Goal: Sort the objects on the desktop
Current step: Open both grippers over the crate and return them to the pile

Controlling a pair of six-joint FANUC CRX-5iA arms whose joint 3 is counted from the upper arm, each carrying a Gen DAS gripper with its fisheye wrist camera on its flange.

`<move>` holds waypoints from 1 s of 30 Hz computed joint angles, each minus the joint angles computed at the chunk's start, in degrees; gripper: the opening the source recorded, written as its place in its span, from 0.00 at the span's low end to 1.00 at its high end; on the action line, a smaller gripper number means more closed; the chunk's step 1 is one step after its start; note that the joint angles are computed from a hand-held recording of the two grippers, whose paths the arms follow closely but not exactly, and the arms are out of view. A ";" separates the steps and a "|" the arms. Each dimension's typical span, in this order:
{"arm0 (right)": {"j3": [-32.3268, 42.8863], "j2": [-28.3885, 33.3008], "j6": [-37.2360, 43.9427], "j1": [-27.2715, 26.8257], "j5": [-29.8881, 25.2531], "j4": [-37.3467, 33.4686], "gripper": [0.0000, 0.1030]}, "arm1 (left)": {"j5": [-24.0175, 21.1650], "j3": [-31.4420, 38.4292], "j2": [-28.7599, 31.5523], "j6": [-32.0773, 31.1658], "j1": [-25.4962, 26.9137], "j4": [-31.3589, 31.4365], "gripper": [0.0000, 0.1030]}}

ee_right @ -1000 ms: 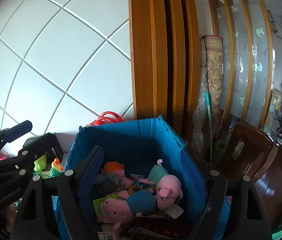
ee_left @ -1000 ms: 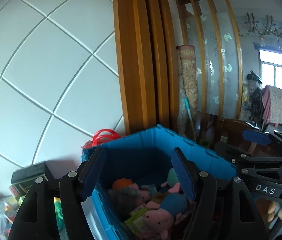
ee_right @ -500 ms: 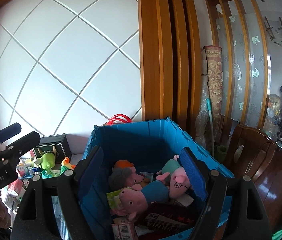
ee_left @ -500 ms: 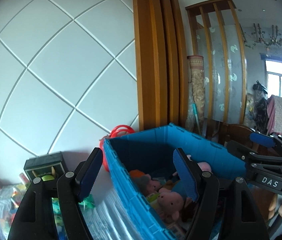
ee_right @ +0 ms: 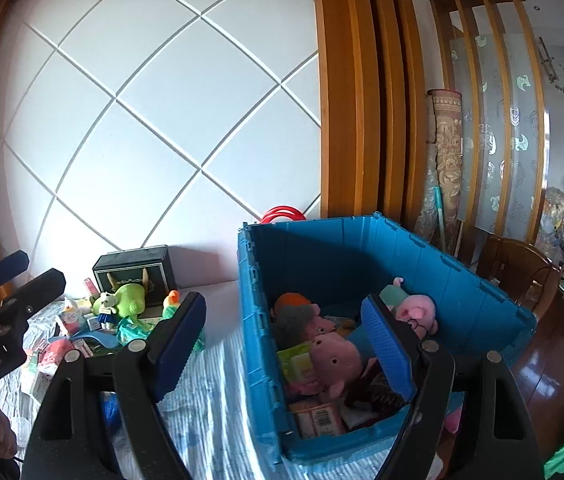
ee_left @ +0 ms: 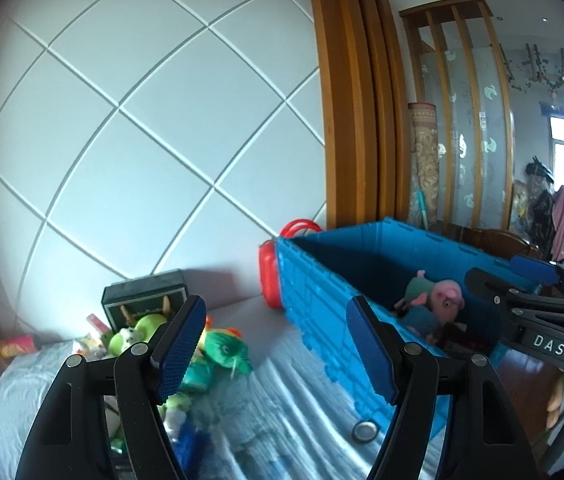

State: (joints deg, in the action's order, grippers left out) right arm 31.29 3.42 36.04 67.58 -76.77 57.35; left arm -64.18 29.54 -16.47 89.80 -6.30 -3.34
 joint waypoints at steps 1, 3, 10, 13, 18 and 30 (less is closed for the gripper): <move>0.44 0.71 -0.69 1.14 -0.47 0.42 0.78 | 0.11 -1.94 -1.63 -1.48 2.54 1.85 0.71; 1.39 2.23 -1.81 3.33 -1.33 1.05 0.78 | 0.47 -6.06 -4.97 -5.14 8.55 6.52 0.71; 6.03 8.10 -3.63 8.99 -3.07 -0.24 0.78 | -1.19 -17.94 -14.23 -22.03 33.39 25.75 0.71; 8.77 10.73 -3.57 10.56 -3.54 -1.09 0.78 | -3.24 -22.63 -17.54 -29.74 44.86 34.76 0.71; 12.27 14.05 -2.82 12.59 -4.39 -2.05 0.78 | -6.86 -28.34 -21.41 -38.40 59.32 44.59 0.71; 9.87 14.99 0.01 12.77 -2.41 -6.50 0.78 | -9.62 -36.37 -25.63 -43.26 70.74 45.78 0.71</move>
